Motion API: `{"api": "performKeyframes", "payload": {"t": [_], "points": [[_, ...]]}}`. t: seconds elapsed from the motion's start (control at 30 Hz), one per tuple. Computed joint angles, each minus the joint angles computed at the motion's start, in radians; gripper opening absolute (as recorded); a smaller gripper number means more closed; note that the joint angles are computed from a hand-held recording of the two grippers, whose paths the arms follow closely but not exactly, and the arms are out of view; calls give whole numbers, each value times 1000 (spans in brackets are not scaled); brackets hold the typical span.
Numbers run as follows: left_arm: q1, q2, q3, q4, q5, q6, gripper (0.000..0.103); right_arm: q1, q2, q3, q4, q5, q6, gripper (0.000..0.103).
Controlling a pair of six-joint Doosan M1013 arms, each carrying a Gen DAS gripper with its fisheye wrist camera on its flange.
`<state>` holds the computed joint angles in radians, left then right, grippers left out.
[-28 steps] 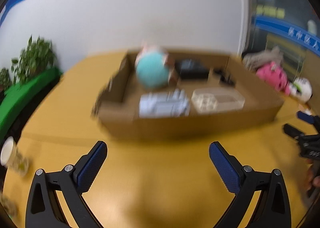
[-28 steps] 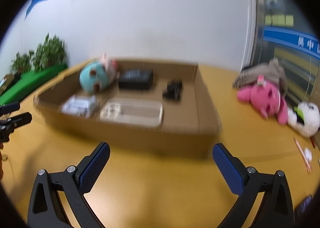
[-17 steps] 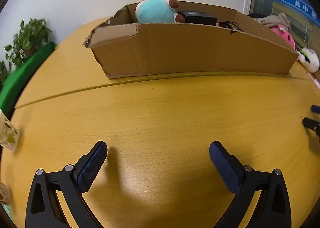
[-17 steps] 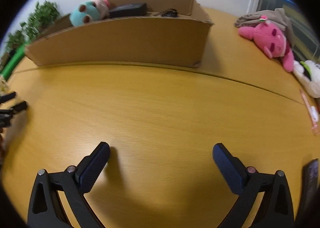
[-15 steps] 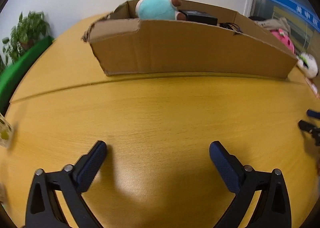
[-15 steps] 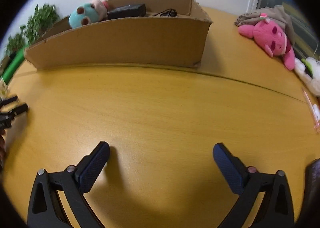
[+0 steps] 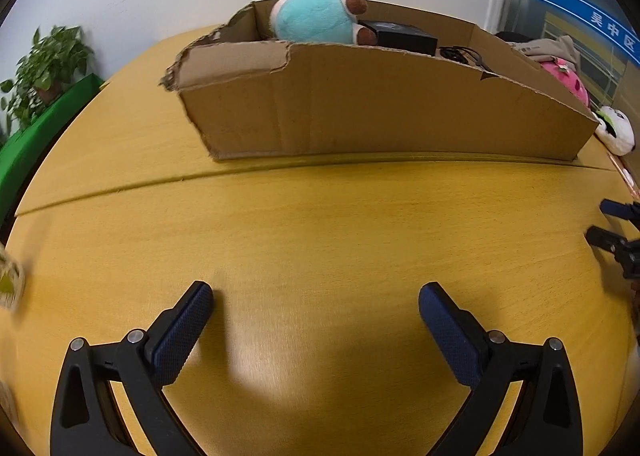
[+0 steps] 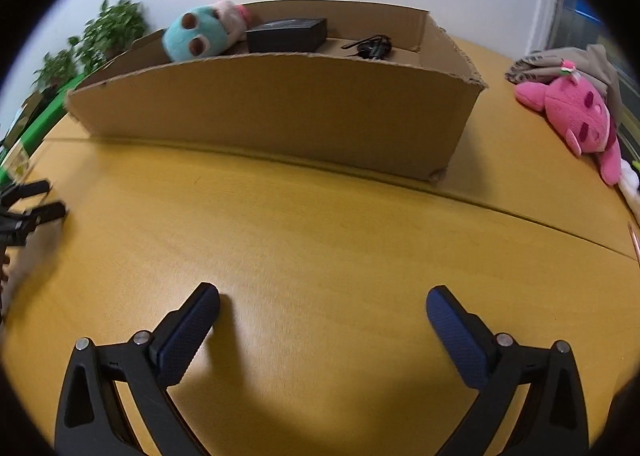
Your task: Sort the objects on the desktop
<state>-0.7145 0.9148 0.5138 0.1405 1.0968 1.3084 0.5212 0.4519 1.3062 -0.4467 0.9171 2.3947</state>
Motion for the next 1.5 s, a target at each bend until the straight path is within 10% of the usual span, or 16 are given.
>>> {"api": "performKeyframes", "payload": {"t": [1.5], "points": [[14,50,-97,-53,35,94,103,0,9,-17,-9,7,10,103]]}}
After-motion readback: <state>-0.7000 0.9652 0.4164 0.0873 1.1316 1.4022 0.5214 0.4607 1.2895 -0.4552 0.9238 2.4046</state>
